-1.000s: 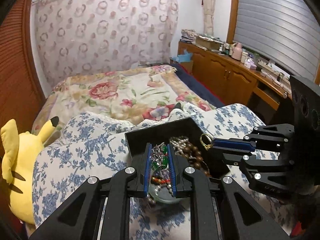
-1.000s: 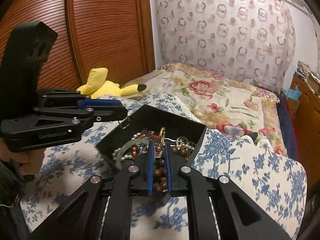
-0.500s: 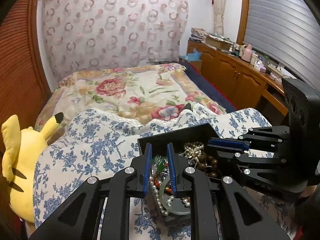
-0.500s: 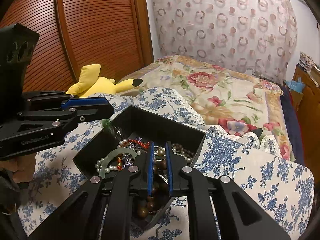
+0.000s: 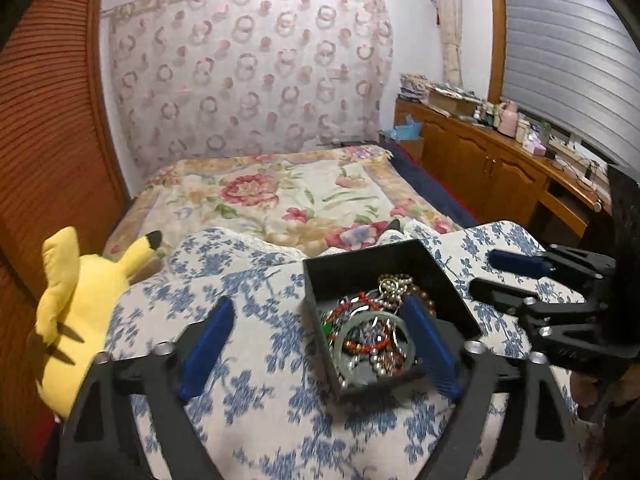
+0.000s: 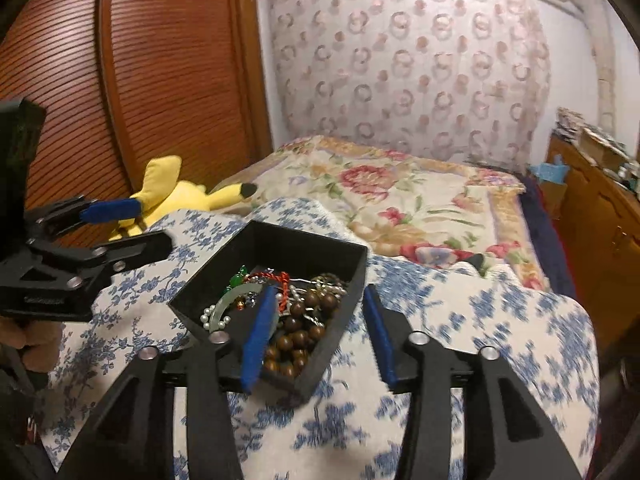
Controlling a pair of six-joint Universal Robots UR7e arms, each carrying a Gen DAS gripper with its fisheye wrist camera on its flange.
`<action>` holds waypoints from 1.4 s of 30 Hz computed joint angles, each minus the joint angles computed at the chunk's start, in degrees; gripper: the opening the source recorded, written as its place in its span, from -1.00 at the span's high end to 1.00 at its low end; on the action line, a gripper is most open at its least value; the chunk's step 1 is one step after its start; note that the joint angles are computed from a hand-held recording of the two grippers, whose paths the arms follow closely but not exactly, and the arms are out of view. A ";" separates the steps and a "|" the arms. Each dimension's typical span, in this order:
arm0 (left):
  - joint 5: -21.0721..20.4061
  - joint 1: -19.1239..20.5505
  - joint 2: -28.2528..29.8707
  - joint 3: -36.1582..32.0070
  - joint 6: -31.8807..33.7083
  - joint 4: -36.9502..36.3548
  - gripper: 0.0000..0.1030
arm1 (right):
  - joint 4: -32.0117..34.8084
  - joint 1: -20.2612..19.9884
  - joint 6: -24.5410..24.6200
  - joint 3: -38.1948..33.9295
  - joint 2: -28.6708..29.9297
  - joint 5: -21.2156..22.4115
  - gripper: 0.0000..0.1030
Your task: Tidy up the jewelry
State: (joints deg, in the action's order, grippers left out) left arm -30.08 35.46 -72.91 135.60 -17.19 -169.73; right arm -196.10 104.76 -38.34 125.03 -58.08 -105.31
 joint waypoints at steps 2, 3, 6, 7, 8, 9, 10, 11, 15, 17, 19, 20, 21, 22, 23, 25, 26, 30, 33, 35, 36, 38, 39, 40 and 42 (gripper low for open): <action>1.36 -1.58 -1.96 1.62 -4.14 3.17 -0.78 | -2.79 0.13 0.29 2.00 -0.90 -0.25 -0.14; 1.96 -2.12 -2.79 2.07 -5.84 4.83 -0.82 | -4.73 0.42 0.52 3.31 -1.42 -0.81 -0.18; 4.24 -5.15 -6.59 4.19 -15.15 14.65 -0.85 | -8.42 1.03 0.99 6.42 -3.04 -1.28 -0.29; 4.57 -5.71 -7.61 4.37 -17.89 17.99 -0.85 | -9.41 1.37 1.16 7.26 -3.53 -1.76 -0.29; 5.00 -6.49 -8.68 4.65 -20.70 21.25 -0.85 | -10.28 1.61 1.30 7.89 -3.89 -2.08 -0.29; 5.34 -7.31 -9.82 5.28 -22.72 23.44 -0.85 | -11.70 1.96 1.61 8.98 -4.40 -2.29 -0.31; 5.85 -8.54 -11.14 6.05 -25.35 26.35 -0.85 | -13.02 2.17 1.97 10.05 -4.92 -2.38 -0.38; 6.19 -9.35 -11.94 6.37 -27.14 28.57 -0.85 | -13.79 2.40 2.23 10.58 -5.18 -2.63 -0.48; 6.66 -12.90 -15.77 7.97 -34.46 37.52 -0.85 | -19.02 3.16 2.56 13.86 -6.21 -3.56 -0.76; 6.72 -14.32 -17.07 8.22 -37.45 40.88 -0.85 | -20.25 3.41 2.88 14.65 -6.73 -3.89 -0.87; 6.68 -15.69 -18.51 8.77 -40.01 43.68 -0.85 | -22.14 3.64 2.96 15.85 -7.11 -4.03 -0.95; 6.64 -16.15 -18.83 8.81 -40.99 44.71 -0.85 | -22.97 3.82 2.90 16.16 -7.07 -4.30 -0.95; 6.56 -16.72 -19.34 9.01 -41.86 45.63 -0.85 | -23.78 3.96 2.72 16.45 -7.05 -4.54 -0.95; 6.56 -17.12 -19.50 8.99 -42.47 46.29 -0.85 | -24.16 4.06 2.65 16.70 -7.20 -4.63 -0.95; 6.71 -17.62 -19.89 9.20 -43.26 47.16 -0.85 | -24.71 4.24 2.58 16.86 -7.18 -4.82 -0.95; 6.77 -18.39 -20.30 9.39 -44.80 48.85 -0.85 | -26.26 4.64 2.53 17.18 -6.80 -5.45 -0.95; 6.69 -18.63 -20.51 9.37 -45.35 49.65 -0.85 | -26.37 4.62 2.64 17.34 -6.97 -5.26 -0.95; 6.92 -19.19 -20.85 9.52 -46.97 51.03 -0.85 | -26.34 4.62 3.23 18.01 -7.56 -4.59 -0.95; 7.05 -19.24 -20.68 9.53 -47.34 51.08 -0.85 | -26.60 4.76 3.51 18.35 -7.60 -4.39 -0.95; 6.92 -19.34 -20.97 9.54 -47.32 51.37 -0.85 | -26.72 4.85 3.55 18.41 -7.52 -4.46 -0.95; 6.92 -19.34 -20.97 9.54 -47.32 51.37 -0.85 | -26.67 4.87 3.57 18.39 -7.52 -4.47 -0.95; 6.94 -19.37 -20.96 9.48 -47.63 51.63 -0.85 | -26.88 4.98 3.60 18.41 -7.40 -4.65 -0.95; 6.91 -19.37 -20.95 9.51 -47.58 51.50 -0.85 | -27.02 4.98 3.64 18.46 -7.38 -4.64 -0.95; 6.94 -19.37 -20.92 9.49 -47.52 51.51 -0.85 | -27.05 4.97 3.71 18.55 -7.37 -4.57 -0.95; 7.00 -19.38 -20.88 9.43 -47.83 51.89 -0.85 | -27.29 4.98 3.64 18.65 -7.29 -4.58 -0.95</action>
